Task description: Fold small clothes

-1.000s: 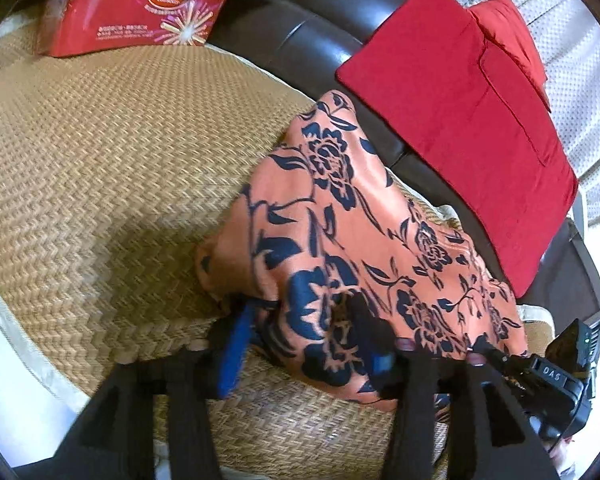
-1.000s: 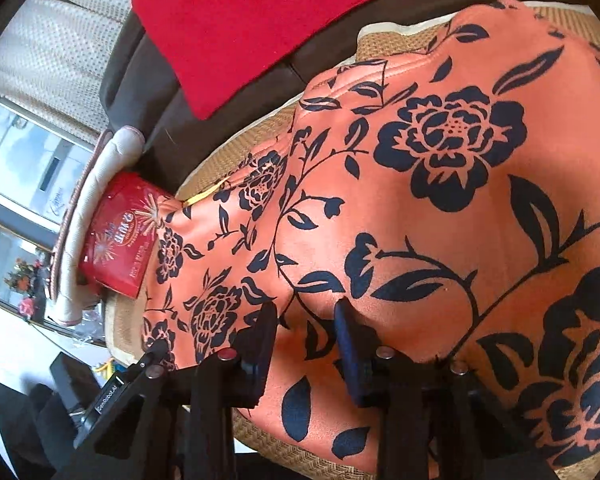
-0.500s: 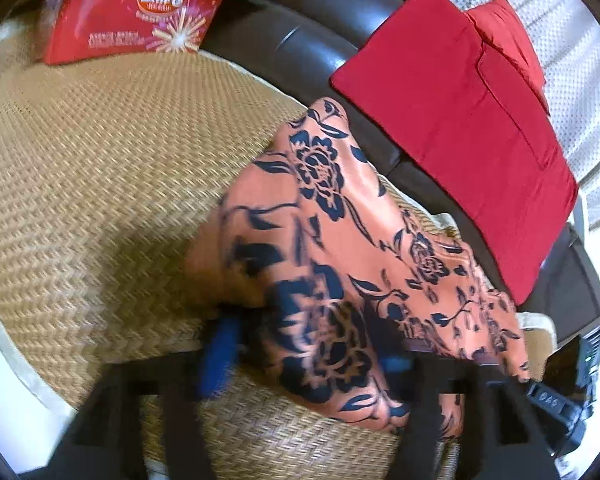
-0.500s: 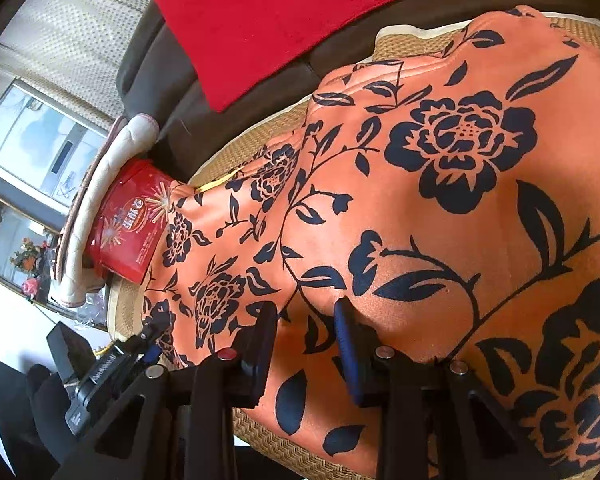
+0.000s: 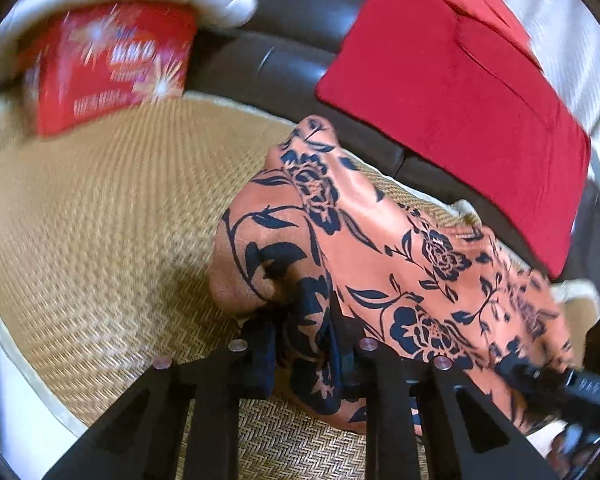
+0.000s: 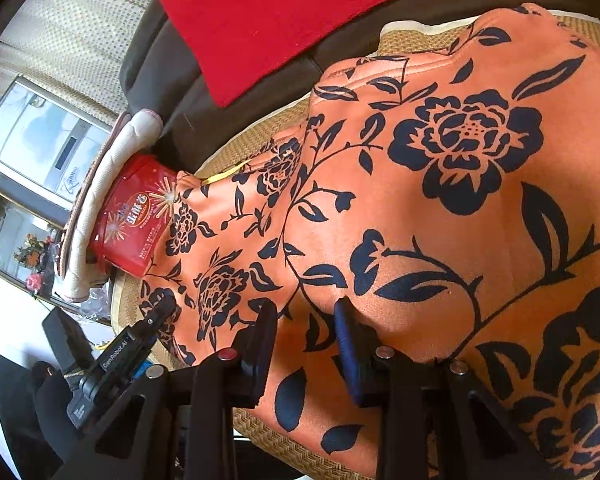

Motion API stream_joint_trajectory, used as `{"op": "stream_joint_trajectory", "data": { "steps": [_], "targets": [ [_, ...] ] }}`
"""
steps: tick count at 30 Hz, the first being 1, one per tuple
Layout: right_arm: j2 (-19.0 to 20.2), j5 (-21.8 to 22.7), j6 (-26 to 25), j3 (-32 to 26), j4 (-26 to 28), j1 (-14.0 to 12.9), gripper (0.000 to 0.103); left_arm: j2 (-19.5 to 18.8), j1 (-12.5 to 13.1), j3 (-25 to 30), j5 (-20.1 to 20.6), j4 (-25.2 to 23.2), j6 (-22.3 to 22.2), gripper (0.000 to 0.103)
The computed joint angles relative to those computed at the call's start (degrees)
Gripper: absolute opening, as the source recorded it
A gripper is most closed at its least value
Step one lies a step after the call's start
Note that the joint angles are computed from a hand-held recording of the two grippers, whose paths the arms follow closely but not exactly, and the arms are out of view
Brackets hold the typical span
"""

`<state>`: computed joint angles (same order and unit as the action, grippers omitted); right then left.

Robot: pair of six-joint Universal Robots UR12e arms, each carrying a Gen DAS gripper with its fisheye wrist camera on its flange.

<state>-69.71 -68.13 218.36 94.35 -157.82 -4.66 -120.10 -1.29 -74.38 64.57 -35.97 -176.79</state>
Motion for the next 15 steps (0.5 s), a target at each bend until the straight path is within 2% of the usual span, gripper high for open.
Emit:
{"op": "stream_joint_trajectory", "data": {
  "steps": [8, 15],
  "targets": [
    [0.1, 0.8, 0.9, 0.4, -1.1, -0.2, 0.033, 1.6, -1.4, -2.0, 3.3, 6.8, 6.4, 0.02],
    [-0.1, 0.7, 1.3, 0.6, -1.2, -0.3, 0.033, 3.0, -2.1, -3.8, 3.3, 10.8, 10.0, 0.019]
  ]
}}
